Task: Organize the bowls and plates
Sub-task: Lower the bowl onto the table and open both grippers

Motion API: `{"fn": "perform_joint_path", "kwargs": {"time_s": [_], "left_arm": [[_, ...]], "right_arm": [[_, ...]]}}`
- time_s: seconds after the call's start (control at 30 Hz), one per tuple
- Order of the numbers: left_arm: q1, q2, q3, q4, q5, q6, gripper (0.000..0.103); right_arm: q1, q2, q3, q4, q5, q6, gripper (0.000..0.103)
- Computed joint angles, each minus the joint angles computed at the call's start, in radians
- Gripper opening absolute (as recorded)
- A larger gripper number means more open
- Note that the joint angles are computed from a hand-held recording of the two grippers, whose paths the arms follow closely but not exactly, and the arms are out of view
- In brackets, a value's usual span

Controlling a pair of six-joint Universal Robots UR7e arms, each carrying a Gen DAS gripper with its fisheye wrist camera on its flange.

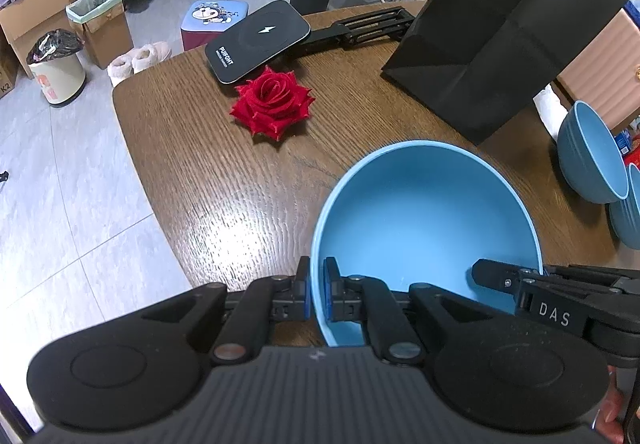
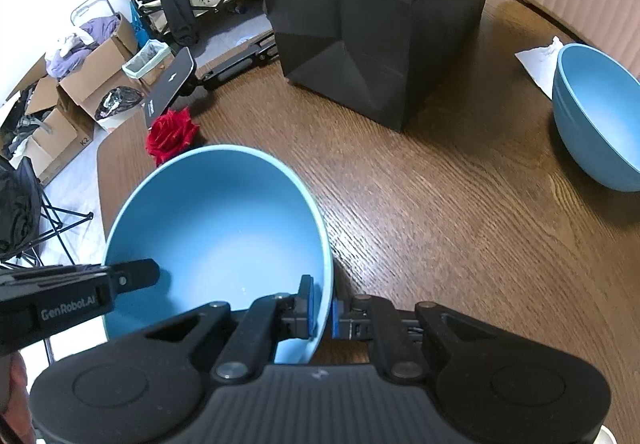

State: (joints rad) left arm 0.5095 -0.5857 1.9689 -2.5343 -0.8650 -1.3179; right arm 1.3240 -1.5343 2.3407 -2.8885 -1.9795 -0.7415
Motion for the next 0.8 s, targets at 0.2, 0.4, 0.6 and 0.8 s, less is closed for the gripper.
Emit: {"fn": "perform_joint_path", "kwargs": {"time_s": [0.2,0.4,0.6,0.8], "left_arm": [[-0.004,0.002,-0.003,0.006,0.005,0.003,0.007],[-0.015,-0.007,-0.007,0.034,0.016,-0.012,0.009],[-0.041,-0.034,-0.001,0.07,0.039,-0.035,0.023],[-0.093,-0.067,0.008,0.131,0.087,-0.077,0.053]], "right_arm": [[-0.005,0.01,0.0,-0.009,0.001,-0.002,0.009],[-0.007,-0.019,0.007,0.005,0.03,-0.011,0.015],[0.0,-0.084,0.022,0.019,0.058,-0.022,0.043],[0.013,-0.179,0.054,0.023,0.088,-0.062,0.086]]}}
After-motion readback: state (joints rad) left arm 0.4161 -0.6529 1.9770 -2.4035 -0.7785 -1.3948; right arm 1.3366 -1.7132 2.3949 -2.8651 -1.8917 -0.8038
